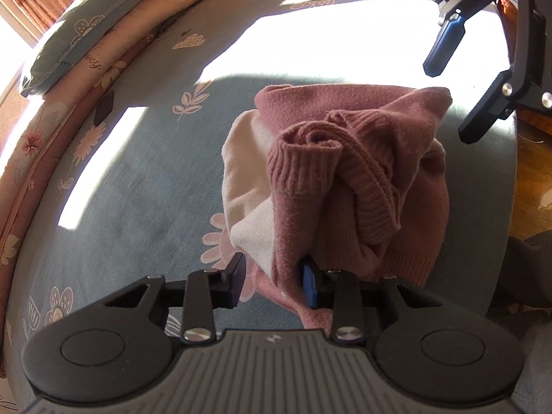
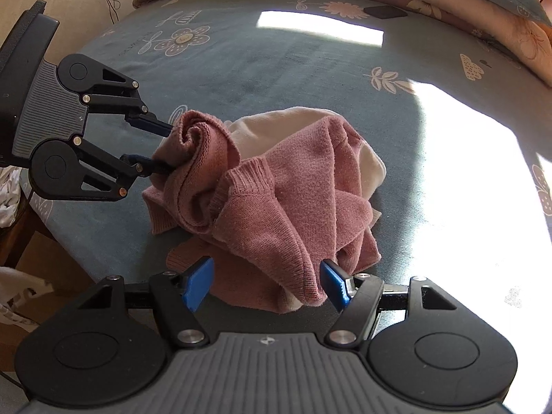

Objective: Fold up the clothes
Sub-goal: 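Grasp the sweater edge with the left gripper while the right gripper grasps another edge, then lift the sweater with both grippers and shake it open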

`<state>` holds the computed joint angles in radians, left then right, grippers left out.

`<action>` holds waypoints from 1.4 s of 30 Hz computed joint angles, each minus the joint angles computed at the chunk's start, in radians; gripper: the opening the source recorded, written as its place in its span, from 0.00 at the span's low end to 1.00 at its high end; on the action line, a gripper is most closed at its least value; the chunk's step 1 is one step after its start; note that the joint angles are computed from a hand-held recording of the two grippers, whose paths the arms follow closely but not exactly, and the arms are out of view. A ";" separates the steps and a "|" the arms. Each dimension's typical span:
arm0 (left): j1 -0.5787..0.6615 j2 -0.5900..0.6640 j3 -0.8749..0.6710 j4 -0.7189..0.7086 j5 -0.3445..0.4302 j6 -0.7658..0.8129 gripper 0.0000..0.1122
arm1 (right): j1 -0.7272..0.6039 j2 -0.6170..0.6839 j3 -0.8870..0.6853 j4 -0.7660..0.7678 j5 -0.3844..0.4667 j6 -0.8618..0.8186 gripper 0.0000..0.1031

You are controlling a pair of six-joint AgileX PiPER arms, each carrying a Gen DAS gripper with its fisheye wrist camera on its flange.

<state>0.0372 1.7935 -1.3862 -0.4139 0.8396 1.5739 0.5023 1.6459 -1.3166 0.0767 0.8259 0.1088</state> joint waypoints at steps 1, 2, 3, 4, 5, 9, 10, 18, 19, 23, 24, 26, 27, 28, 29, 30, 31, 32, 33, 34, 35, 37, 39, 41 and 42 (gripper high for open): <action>-0.002 -0.001 0.005 -0.001 -0.006 0.013 0.25 | -0.001 -0.003 0.003 0.002 -0.005 -0.012 0.70; -0.004 -0.002 0.011 -0.003 -0.012 0.026 0.24 | -0.002 -0.005 0.007 0.007 -0.010 -0.025 0.70; -0.007 -0.004 0.017 -0.005 -0.018 0.040 0.22 | -0.006 -0.003 0.006 0.019 -0.014 -0.045 0.70; -0.010 -0.004 0.023 -0.008 -0.026 0.057 0.19 | -0.010 0.004 0.001 0.033 -0.017 -0.067 0.70; -0.014 -0.002 0.031 -0.013 -0.035 0.081 0.15 | -0.013 0.011 -0.004 0.042 -0.021 -0.089 0.70; -0.019 0.015 0.011 -0.023 -0.019 0.067 0.07 | -0.027 0.047 -0.044 0.081 -0.022 -0.174 0.71; -0.012 0.017 -0.004 -0.026 -0.004 0.037 0.07 | -0.031 0.054 -0.053 0.088 -0.023 -0.187 0.71; 0.050 0.017 -0.112 0.056 -0.014 -0.320 0.05 | -0.044 0.081 -0.094 0.153 -0.021 -0.277 0.71; 0.054 0.024 -0.125 0.081 -0.018 -0.369 0.05 | -0.042 0.084 -0.098 0.157 -0.021 -0.286 0.71; 0.057 0.061 -0.147 0.175 -0.042 -0.508 0.06 | -0.045 0.112 -0.134 0.173 -0.015 -0.324 0.71; 0.055 0.066 -0.145 0.193 -0.053 -0.527 0.06 | -0.050 0.121 -0.145 0.181 -0.010 -0.341 0.71; 0.052 0.082 -0.157 0.220 -0.056 -0.566 0.06 | -0.062 0.139 -0.166 0.205 0.003 -0.383 0.71; 0.053 0.093 -0.170 0.229 -0.049 -0.588 0.06 | -0.072 0.149 -0.176 0.227 0.011 -0.415 0.71; 0.056 0.105 -0.187 0.230 -0.039 -0.606 0.06 | -0.084 0.159 -0.183 0.253 0.019 -0.448 0.71; 0.062 0.114 -0.201 0.231 -0.032 -0.617 0.06 | -0.096 0.168 -0.189 0.282 0.027 -0.481 0.71; 0.067 0.122 -0.214 0.231 -0.024 -0.627 0.06 | -0.114 0.185 -0.203 0.324 0.047 -0.522 0.71; 0.074 0.130 -0.228 0.231 -0.019 -0.635 0.06 | -0.133 0.208 -0.223 0.366 0.071 -0.556 0.71; 0.081 0.139 -0.242 0.232 -0.014 -0.644 0.06 | -0.150 0.231 -0.245 0.400 0.094 -0.581 0.71; 0.086 0.151 -0.262 0.237 -0.005 -0.661 0.06 | -0.165 0.252 -0.267 0.429 0.121 -0.605 0.71; 0.091 0.164 -0.283 0.243 0.004 -0.679 0.06 | -0.177 0.272 -0.290 0.454 0.148 -0.628 0.71; 0.096 0.177 -0.304 0.246 0.015 -0.695 0.07 | -0.187 0.289 -0.311 0.476 0.174 -0.651 0.71; 0.105 0.207 -0.351 0.243 0.046 -0.721 0.07 | -0.196 0.317 -0.343 0.514 0.221 -0.695 0.71; 0.106 0.226 -0.376 0.241 0.056 -0.730 0.07 | -0.181 0.335 -0.364 0.503 0.253 -0.708 0.70; 0.102 0.241 -0.389 0.240 0.060 -0.728 0.07 | -0.142 0.352 -0.382 0.425 0.274 -0.699 0.64; 0.100 0.248 -0.395 0.239 0.063 -0.728 0.08 | -0.120 0.363 -0.397 0.377 0.287 -0.678 0.53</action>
